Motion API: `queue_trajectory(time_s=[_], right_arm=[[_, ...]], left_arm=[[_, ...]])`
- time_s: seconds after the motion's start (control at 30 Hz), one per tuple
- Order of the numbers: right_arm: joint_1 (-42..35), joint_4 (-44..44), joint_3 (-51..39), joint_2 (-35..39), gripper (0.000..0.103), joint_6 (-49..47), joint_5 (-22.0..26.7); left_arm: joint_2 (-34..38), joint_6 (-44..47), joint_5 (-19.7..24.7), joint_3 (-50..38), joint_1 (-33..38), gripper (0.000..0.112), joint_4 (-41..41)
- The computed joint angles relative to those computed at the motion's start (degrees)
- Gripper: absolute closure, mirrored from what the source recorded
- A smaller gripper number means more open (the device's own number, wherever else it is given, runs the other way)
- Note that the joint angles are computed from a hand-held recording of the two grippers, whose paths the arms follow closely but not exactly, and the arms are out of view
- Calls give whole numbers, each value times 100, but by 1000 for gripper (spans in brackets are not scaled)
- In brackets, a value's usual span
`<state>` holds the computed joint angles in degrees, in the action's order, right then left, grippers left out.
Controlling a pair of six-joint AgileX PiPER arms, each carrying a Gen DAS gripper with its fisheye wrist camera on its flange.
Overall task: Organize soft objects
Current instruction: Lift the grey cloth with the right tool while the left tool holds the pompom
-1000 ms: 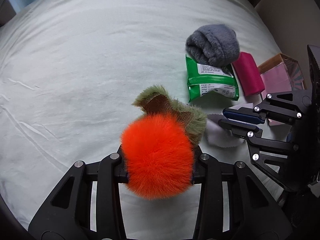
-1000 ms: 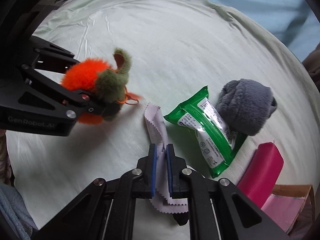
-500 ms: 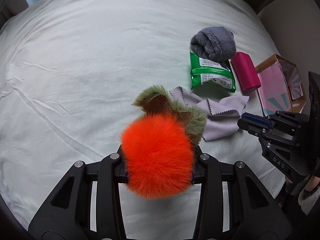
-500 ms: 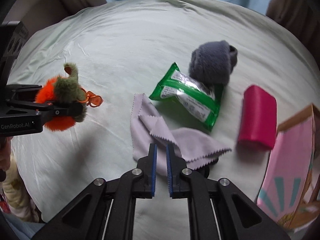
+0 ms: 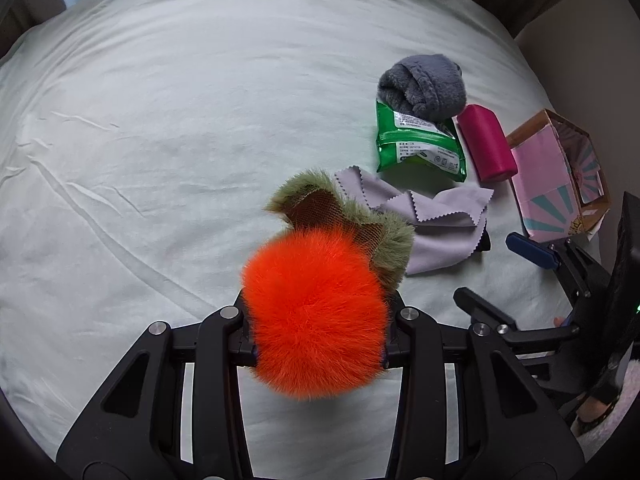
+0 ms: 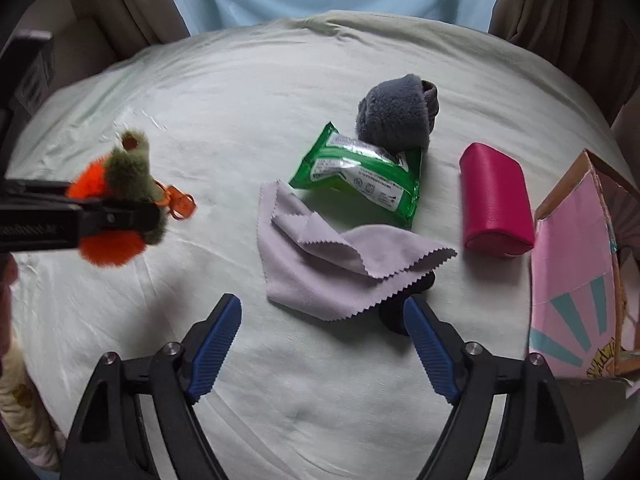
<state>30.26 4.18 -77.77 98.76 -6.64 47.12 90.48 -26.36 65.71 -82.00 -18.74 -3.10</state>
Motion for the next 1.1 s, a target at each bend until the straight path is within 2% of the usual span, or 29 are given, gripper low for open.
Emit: queue_trajectory(time_s=[0.1,0.2,0.27,0.37,0.47,0.57,0.63,0.8,1.0,1.1], right_arm=[[419,-909,574,-222,23,728,-671],[453,-316,958,-278,23,522,-1102],[518,-225,1116,-173,23,683,-1343],[598,-559,1240,12,23,1292,-1754],[733,-1362,1168,194,31,2019,-2083],[922,-2612,931,427,42,3029,-2172],[1004,-3242,752,589,43,3488,-2180],[1034,-3650,268,948,43,3734,-2101],[1253,-4582,-17,1029,46,4139,-2068],[1226,-3991,-443,1251,46,3583,-1788]], left_arm=[[-134,-80,-156,313,13,77,37],[-288,-160,-327,643,67,77,58],[-400,-211,-462,876,116,77,75],[-499,-239,-575,1099,218,77,91],[-570,-239,-678,1245,312,77,101],[-587,-241,-742,1302,368,77,111],[-577,-213,-785,1318,415,77,65],[-475,-99,-848,1250,494,77,-39],[-337,-49,-923,1150,538,77,-141],[-296,-47,-946,1127,564,77,-156]])
